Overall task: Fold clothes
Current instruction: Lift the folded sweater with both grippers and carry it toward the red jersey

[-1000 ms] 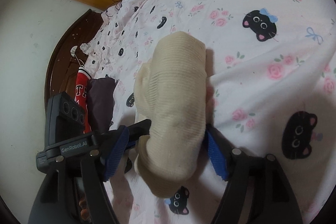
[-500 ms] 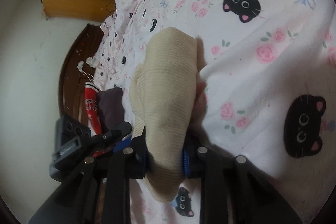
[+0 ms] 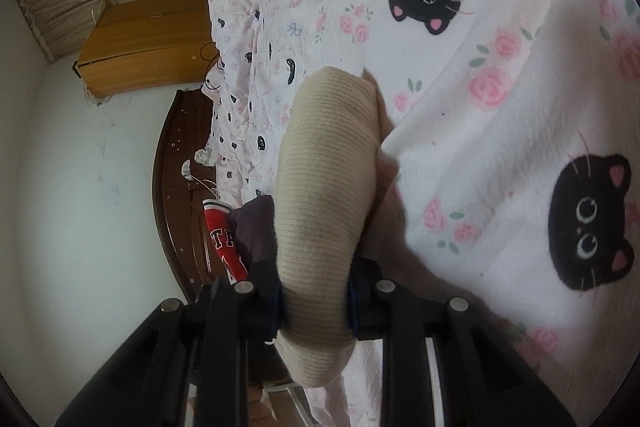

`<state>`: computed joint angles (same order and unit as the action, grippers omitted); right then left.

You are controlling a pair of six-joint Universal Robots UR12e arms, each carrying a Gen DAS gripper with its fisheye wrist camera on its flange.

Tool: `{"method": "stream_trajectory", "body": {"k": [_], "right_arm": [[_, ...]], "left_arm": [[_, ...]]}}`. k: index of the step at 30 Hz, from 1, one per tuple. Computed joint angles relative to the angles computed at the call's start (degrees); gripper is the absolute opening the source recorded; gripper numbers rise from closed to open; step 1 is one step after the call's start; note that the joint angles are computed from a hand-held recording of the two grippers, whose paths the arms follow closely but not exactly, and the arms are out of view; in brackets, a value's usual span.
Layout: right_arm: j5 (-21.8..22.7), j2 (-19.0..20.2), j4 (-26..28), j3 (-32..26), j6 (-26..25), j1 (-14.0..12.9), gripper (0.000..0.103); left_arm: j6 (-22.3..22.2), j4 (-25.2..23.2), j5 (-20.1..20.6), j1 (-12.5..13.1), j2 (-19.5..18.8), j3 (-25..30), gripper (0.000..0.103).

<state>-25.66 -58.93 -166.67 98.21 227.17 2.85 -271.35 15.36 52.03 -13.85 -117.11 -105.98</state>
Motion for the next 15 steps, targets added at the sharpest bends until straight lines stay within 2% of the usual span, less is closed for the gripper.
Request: {"method": "stream_trajectory", "body": {"k": [4,7,10,15], "right_arm": [[0.3,0.5,-2.1,-0.3,2.6,-0.2,0.025],[1.0,0.9,-3.8,-0.6,4.6,-0.2,0.025],[1.6,1.1,-4.8,-0.6,6.1,-0.3,0.025],[2.4,1.2,-6.3,-0.3,7.7,-0.3,0.025]], "left_arm": [[-4.5,3.1,-0.3,-0.9,-0.8,-0.2,0.07],[-5.0,0.9,1.2,-1.6,-1.0,0.2,0.07],[-7.0,1.7,2.9,-2.1,-1.7,0.5,0.07],[-4.7,0.8,7.0,-2.7,-2.5,1.8,0.07]]}}
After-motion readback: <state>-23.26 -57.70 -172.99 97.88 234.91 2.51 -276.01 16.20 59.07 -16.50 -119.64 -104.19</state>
